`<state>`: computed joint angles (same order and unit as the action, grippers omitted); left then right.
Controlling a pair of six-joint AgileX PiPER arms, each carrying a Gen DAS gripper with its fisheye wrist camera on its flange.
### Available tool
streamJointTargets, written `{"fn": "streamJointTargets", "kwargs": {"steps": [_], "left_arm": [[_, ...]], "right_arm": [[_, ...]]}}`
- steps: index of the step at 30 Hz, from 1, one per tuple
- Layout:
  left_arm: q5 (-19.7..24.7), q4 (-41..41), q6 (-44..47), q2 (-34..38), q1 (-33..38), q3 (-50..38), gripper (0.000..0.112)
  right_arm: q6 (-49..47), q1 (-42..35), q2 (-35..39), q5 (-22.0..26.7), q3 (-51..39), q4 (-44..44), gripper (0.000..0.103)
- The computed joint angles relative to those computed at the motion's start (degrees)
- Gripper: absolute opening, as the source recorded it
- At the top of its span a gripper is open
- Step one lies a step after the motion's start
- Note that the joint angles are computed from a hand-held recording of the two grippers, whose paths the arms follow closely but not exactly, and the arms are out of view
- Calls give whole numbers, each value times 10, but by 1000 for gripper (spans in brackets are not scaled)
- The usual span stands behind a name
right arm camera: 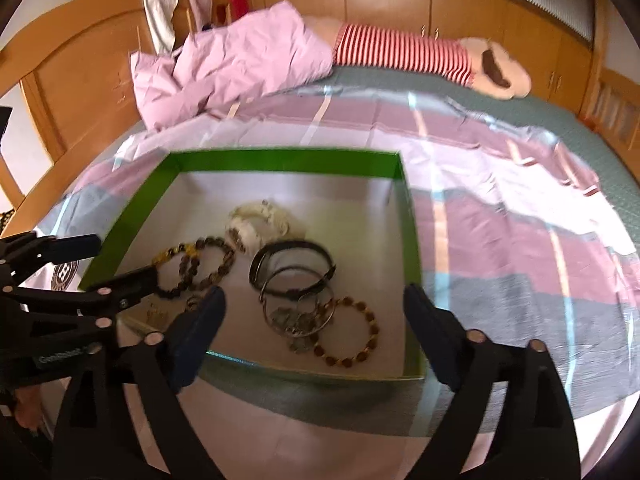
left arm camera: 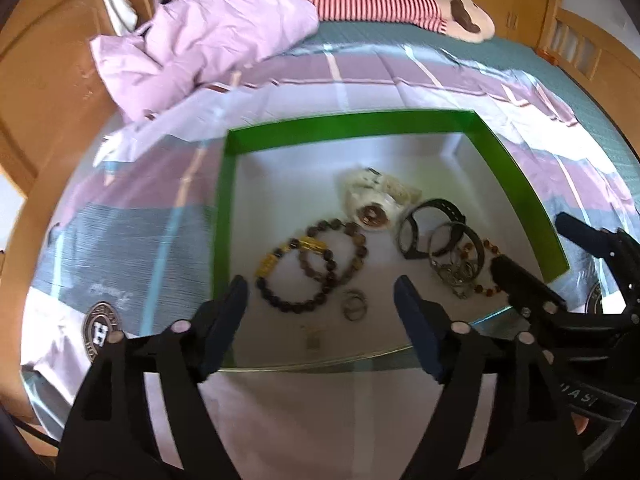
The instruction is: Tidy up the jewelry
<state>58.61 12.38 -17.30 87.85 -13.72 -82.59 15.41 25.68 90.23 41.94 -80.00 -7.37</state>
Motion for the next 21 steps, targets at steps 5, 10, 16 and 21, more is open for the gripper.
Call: {"fn": "streamJointTargets", "kwargs": {"steps": [5, 10, 16, 21], "left_arm": [[7, 2, -23, -9, 15, -5, 94], [0, -12, -23, -16, 24, -5, 96], [-7, -19, -17, -21, 21, -3, 99], [-8, -10, -21, -21, 13, -1, 99]], "right_arm": [[49, 5, -1, 2, -1, -43, 100], [56, 6, 9, 20, -11, -47, 99], [58, 13, 10, 25, -14, -55, 100], [64, 24, 10, 29, -14, -74, 100]]}}
